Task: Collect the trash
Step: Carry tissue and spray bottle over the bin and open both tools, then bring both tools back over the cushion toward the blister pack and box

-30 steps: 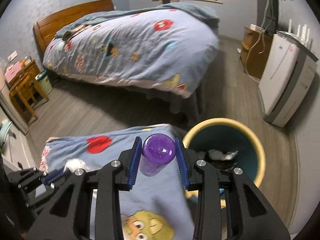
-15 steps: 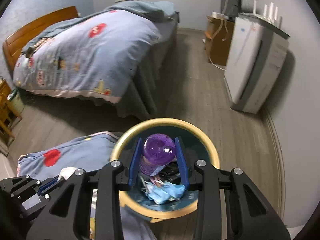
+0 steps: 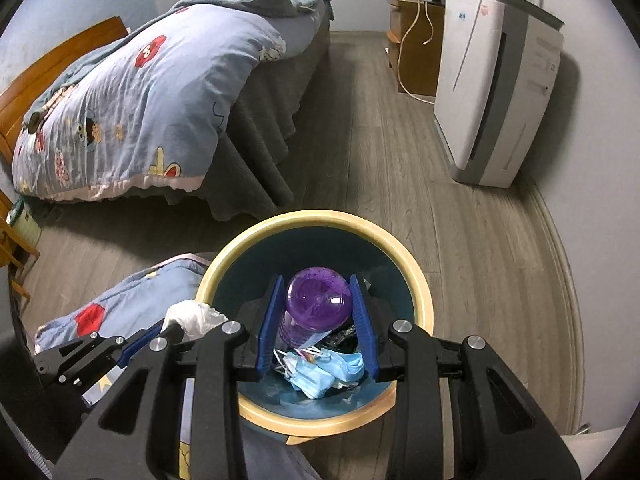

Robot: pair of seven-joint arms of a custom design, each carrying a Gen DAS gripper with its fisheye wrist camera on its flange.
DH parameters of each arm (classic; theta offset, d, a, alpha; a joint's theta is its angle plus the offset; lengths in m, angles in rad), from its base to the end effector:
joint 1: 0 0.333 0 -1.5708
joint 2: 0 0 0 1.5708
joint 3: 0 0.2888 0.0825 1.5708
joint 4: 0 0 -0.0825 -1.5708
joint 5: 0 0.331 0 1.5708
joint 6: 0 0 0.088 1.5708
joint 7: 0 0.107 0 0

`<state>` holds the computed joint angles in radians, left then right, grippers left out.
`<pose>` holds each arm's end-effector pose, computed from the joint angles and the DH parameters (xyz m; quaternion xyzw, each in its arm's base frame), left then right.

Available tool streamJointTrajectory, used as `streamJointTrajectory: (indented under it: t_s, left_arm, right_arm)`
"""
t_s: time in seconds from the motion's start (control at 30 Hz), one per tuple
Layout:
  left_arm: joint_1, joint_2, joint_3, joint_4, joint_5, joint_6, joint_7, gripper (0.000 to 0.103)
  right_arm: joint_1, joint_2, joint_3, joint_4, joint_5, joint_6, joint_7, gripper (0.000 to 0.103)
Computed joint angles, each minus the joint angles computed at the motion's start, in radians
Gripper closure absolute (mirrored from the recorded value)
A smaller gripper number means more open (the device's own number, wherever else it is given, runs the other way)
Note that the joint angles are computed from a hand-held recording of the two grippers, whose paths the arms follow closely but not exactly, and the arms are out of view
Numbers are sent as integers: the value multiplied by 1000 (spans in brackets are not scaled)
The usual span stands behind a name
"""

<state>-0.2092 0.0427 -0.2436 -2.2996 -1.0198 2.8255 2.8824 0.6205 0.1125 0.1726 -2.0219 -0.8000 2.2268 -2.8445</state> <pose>0.4690 -0.1798 0.3755 -0.3314 0.8821 -0.3187 0.1026 0.3968 0.3681 0.4136 -0.4417 0.8405 -0.2421 0.1997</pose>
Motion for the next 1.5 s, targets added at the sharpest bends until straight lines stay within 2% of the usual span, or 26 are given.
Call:
streamJointTrajectory:
  t_s: [0.03, 0.07, 0.13, 0.23, 0.3, 0.37, 0.43, 0.53, 0.57, 0.9, 1.2, 1.5]
  left_arm:
    - [0, -2, -1, -1, -13, 6, 14, 84]
    - [-2, -7, -4, -7, -32, 19, 34, 75]
    - [-4, -10, -3, -7, -60, 20, 65, 60]
    - [-10, -24, -2, -16, -119, 31, 135, 49]
    - [-17, -34, 0, -24, -145, 43, 167, 37]
    - [-26, -43, 1, -29, -198, 67, 218, 17]
    - [-36, -51, 2, -31, -273, 99, 288, 11]
    - [-40, -63, 13, -40, -278, 113, 287, 10]
    - [-38, -70, 18, -45, -264, 111, 269, 9]
    - [-2, -210, 114, -131, -222, 34, 240, 8]
    - [76, -351, 248, -197, -101, -48, 182, 7]
    - [176, -456, 386, -251, 36, -114, 139, 6]
  right_arm:
    - [0, -1, -1, -1, -3, 0, 6, 69]
    - [0, -3, -2, -4, -4, -2, 14, 68]
    - [0, -8, -1, -7, -8, -9, 37, 59]
    - [0, -10, 2, -5, -16, -12, 49, 51]
    - [1, -5, 4, 5, -17, -21, 45, 44]
    - [3, -2, 4, 10, -17, -26, 43, 40]
    - [4, -2, 3, 12, -16, -26, 49, 26]
    - [8, -11, 4, 10, -37, -21, 78, 8]
    - [8, -11, 5, 13, -41, -25, 82, 5]
    - [48, 43, 11, 143, -27, -112, 24, 6]
    - [130, 140, 1, 348, -53, -206, -70, 6]
    - [222, 299, -43, 584, -13, -182, -178, 6]
